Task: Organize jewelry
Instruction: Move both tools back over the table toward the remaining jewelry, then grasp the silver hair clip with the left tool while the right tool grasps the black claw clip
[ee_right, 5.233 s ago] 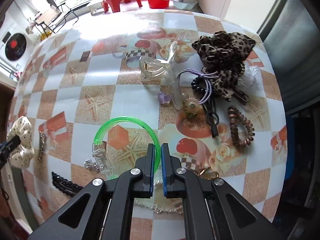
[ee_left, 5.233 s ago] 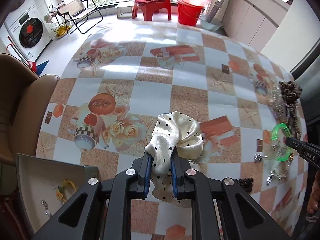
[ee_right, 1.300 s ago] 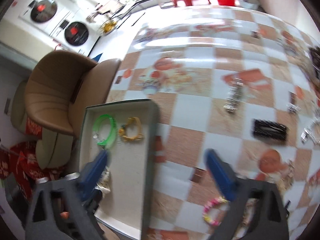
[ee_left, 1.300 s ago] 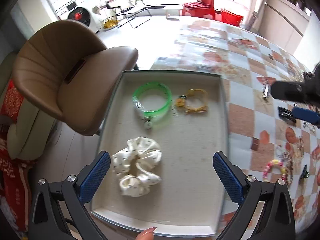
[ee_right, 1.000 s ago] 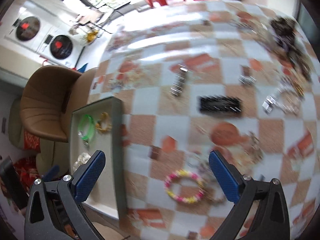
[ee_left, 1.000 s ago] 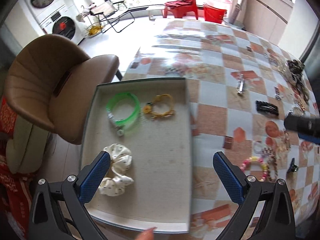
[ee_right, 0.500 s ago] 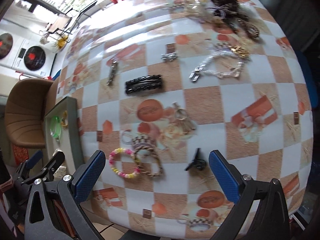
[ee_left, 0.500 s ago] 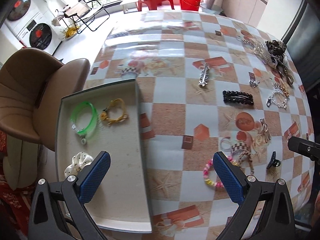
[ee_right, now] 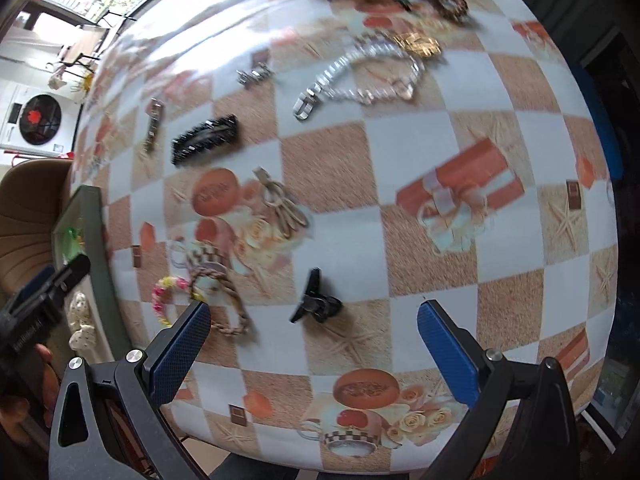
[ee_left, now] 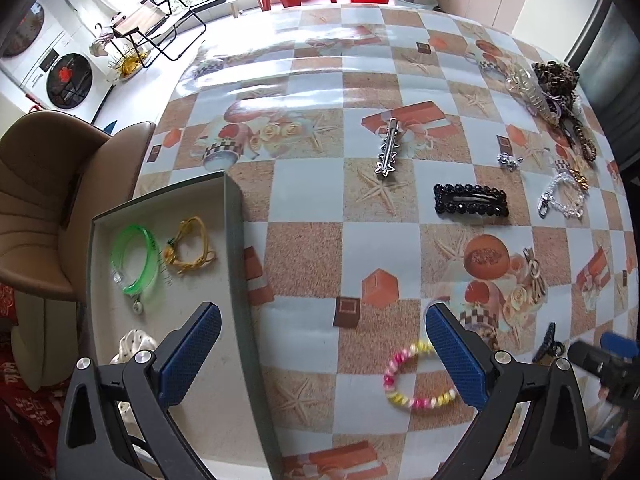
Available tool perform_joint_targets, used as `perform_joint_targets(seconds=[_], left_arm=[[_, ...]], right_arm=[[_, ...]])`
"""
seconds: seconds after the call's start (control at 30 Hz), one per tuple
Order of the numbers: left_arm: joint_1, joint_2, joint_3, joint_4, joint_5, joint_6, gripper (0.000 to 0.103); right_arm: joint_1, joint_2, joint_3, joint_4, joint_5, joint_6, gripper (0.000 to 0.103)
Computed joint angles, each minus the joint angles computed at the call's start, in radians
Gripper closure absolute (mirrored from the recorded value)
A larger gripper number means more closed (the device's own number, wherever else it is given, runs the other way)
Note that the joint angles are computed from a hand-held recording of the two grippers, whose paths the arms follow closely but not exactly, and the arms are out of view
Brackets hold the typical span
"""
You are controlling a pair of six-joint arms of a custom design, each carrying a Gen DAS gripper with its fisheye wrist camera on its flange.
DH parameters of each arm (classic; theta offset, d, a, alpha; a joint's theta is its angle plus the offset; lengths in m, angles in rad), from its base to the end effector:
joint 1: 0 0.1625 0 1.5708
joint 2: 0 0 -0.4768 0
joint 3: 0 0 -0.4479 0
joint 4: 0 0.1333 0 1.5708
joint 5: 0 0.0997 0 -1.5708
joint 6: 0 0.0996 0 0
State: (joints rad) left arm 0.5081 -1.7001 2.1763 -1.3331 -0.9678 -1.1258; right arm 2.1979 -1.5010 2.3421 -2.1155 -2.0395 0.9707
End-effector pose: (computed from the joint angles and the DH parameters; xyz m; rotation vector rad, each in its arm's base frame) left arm -0.2206 -0.3401 0.3027 0.1888 2.2454 -0.2356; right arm 0.3070 -0.2731 0.1902 -0.3534 -2.5792 0.1742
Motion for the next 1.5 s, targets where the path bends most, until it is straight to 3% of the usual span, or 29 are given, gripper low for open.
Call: perform_joint_targets(seconds=[0.27, 0.57, 0.63, 0.77, 0.9, 0.97, 1.0, 1.1, 1.27, 1.5], left_arm=[[0.077, 0.056, 0.003, -0.138, 0.039, 0.085, 0.000], [0.164, 0.161, -0.023, -0.349, 0.116, 0.234, 0.000], [0.183, 0.193, -0.032, -0.390, 0.129, 0.270, 0.009], [0.223, 0.247, -0.046, -0.452, 0.133, 0.325, 0.014], [0.250, 0.284, -0.055, -0.488, 0.127, 0.364, 0.021], [0.260, 0.297, -0.056, -0.502, 0.126, 0.383, 0.035], [0.267, 0.305, -0.060, -0.502, 0.119, 0.389, 0.037], [0.273, 0.304, -0.055, -0.536, 0.114, 0.413, 0.044], [0.273, 0.307, -0.051, -0.584, 0.087, 0.470, 0.082], [0.255, 0.287, -0.038, -0.583, 0.079, 0.454, 0.083]], right_arm=[[-0.024, 0.019, 0.039, -0.048, -0.004, 0.055, 0.001], [-0.036, 0.075, 0.041, -0.066, -0.014, 0.065, 0.025], [-0.026, 0.091, 0.031, -0.055, -0.031, 0.066, 0.028], [-0.002, 0.140, -0.001, -0.012, -0.072, 0.080, 0.037], [0.023, 0.188, -0.036, 0.026, -0.113, 0.085, 0.063], [0.029, 0.203, -0.046, 0.031, -0.126, 0.082, 0.075], [0.028, 0.206, -0.046, 0.023, -0.124, 0.081, 0.078], [0.030, 0.216, -0.053, 0.011, -0.119, 0.079, 0.078], [0.026, 0.183, -0.035, -0.004, -0.121, 0.063, 0.078], [0.030, 0.101, -0.026, 0.031, -0.126, 0.062, 0.078]])
